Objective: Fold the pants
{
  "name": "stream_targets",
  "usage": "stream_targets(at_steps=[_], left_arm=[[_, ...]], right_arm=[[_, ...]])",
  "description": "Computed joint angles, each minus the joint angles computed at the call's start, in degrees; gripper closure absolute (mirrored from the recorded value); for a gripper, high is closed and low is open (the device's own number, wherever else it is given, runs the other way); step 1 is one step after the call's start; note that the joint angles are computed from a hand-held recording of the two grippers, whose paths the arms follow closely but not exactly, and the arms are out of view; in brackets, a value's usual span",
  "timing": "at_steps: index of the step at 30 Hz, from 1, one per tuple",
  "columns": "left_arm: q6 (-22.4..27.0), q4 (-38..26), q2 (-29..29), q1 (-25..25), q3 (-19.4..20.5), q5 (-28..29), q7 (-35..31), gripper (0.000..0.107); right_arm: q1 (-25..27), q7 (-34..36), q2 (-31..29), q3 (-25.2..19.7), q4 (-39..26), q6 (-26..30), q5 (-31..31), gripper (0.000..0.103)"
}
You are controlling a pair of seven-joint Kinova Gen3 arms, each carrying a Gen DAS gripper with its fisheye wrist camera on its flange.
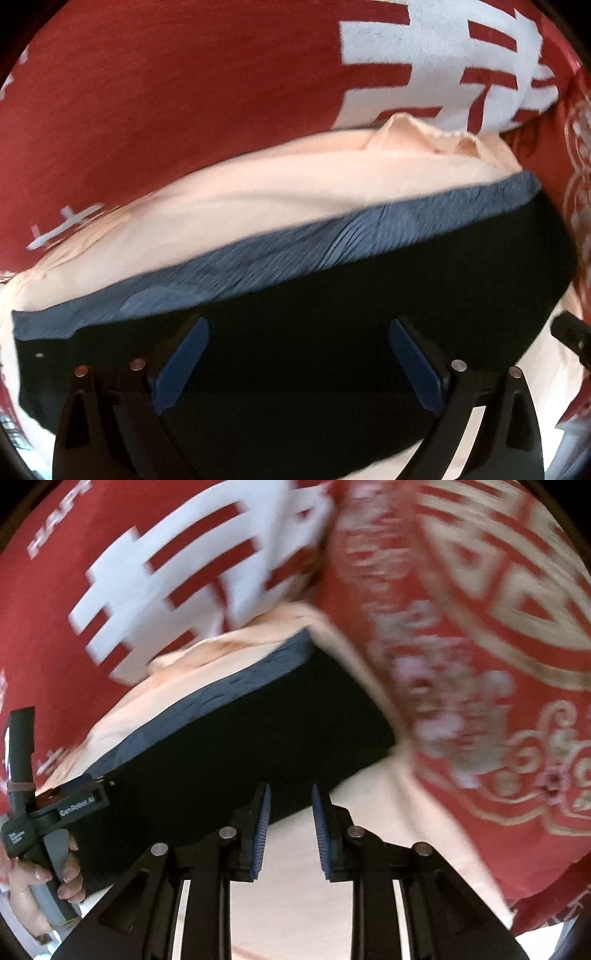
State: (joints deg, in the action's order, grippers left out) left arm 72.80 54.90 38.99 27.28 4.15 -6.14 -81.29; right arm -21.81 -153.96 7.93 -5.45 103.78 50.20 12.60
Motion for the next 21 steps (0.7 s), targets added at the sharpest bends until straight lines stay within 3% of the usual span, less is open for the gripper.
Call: stream_targets(at_steps=[6, 10, 16, 21], left_arm=[[-2.23, 9.41, -6.29, -4.03, -0.48, 0.79, -0.07, 0.008], [-6.61, 17.72, -11.10, -10.93, -0.64, 2.29, -3.87, 0.008], [-8.18, 22.25, -13.28, -18.38, -1.74, 3.81, -7.22, 0.008], [-12.10, 26.09, -15.90, -23.34, -3.89, 0.76, -10.33, 0.008]], right_arm=[[0.04, 5.59, 2.64, -1.54, -1.41, -1.91, -8.40, 0.070], [-1.13, 8.76, 5.03, -2.02, -4.55, -0.61, -10.74, 0.069], [-4.82, 11.01, 11.83, -2.21, -13.82, 2.73, -11.93, 0.060], [-9.13, 12.81, 18.07, -2.97, -23.22, 6.48, -13.12, 0.057]])
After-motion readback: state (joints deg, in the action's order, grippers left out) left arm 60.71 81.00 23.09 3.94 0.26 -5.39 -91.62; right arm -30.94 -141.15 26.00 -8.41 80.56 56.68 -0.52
